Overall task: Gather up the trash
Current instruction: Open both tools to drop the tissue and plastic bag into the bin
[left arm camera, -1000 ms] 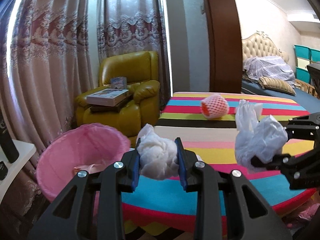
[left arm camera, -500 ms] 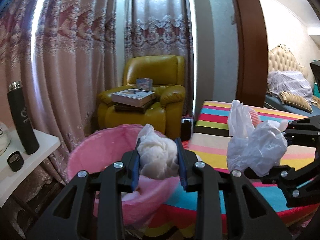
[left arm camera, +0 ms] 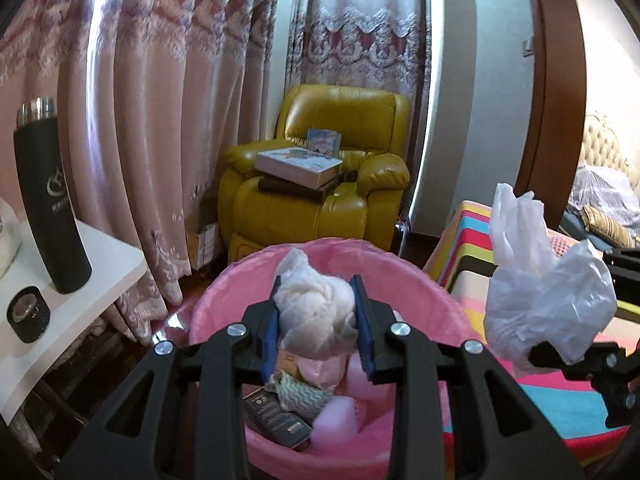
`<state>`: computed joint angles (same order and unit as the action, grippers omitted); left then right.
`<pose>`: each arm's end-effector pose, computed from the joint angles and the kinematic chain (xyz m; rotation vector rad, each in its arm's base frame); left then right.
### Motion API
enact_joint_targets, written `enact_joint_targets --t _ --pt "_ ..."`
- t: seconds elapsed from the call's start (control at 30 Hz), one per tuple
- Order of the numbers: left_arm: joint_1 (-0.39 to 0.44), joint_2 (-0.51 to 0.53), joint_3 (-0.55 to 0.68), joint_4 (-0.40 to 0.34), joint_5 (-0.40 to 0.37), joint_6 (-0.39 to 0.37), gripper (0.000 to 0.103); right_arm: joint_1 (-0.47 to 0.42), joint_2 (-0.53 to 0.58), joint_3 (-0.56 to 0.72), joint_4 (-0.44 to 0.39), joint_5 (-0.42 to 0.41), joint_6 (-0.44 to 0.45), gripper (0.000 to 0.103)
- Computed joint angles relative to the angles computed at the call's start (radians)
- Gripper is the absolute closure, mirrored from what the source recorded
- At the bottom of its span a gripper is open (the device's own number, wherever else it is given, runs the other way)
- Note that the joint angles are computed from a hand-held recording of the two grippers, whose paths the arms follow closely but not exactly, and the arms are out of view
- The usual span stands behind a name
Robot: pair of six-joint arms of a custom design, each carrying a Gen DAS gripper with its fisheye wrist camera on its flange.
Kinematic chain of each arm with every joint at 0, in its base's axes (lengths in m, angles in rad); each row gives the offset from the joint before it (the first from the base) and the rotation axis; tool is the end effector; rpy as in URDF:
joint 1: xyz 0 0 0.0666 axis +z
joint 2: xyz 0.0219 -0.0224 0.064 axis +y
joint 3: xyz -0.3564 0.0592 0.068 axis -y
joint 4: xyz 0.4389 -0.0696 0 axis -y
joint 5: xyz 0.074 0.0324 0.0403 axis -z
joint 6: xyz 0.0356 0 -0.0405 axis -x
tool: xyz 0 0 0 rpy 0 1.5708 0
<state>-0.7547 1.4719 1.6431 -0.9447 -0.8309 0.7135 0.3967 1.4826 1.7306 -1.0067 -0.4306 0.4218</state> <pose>0.4234 -0.3626 0.4981 -0.3349 2.0352 0.0919 0.5116 0.2300 0.5260 -1.1053 2.0089 0.4869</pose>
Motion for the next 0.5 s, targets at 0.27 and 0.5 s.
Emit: enact_joint_targets --t 0.27,0.5 --pt "0.050 -0.038 -0.048 0.038 0.046 -0.011 0.072 0.039 0.056 0.046 -0.005 0.017 0.001 0.060" --pt "0.094 -0.033 -0.040 0.052 0.108 -0.007 0.070 0.065 0.089 0.073 0.002 0.027 0.005 0.057"
